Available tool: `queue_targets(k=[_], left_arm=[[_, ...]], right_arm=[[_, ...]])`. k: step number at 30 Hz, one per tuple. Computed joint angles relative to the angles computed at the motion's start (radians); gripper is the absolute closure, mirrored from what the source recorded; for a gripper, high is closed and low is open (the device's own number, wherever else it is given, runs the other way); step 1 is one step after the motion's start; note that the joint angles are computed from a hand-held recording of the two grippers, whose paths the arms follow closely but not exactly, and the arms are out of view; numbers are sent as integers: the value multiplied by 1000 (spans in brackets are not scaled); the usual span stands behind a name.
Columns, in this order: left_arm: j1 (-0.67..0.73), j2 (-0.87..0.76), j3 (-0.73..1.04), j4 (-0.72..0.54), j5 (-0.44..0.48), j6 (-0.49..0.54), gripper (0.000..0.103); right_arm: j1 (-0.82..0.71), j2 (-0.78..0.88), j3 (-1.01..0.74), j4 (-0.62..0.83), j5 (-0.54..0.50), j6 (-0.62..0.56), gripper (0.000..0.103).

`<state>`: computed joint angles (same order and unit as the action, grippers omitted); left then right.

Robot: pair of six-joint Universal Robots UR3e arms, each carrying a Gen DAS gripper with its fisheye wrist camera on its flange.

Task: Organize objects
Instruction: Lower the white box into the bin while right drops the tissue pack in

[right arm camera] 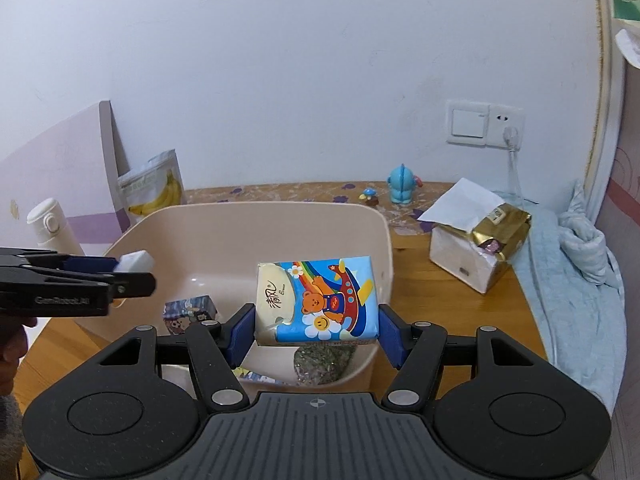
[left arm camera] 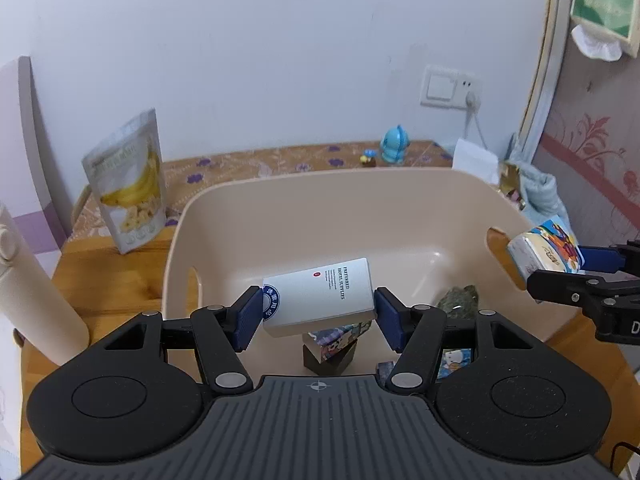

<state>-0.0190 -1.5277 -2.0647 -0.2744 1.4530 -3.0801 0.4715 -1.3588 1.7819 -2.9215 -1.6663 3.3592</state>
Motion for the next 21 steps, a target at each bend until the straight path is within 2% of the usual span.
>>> queue_targets(k=[10,17,19,21], left_arm=[[-45,-133,86,-8,45,-2,41],[-66,-178,107,-4,67,12,40],[-58,-172,98,-1,51,8,39],[-51,-161,83,9,37,5,30]], right_arm=[[16,112,-134,98,14,-32,42],[38,160,-187,130,-22,-46,38],[38,164,-192,133,-25,-47,38],[43,164,-193,134,-35,-44,38]])
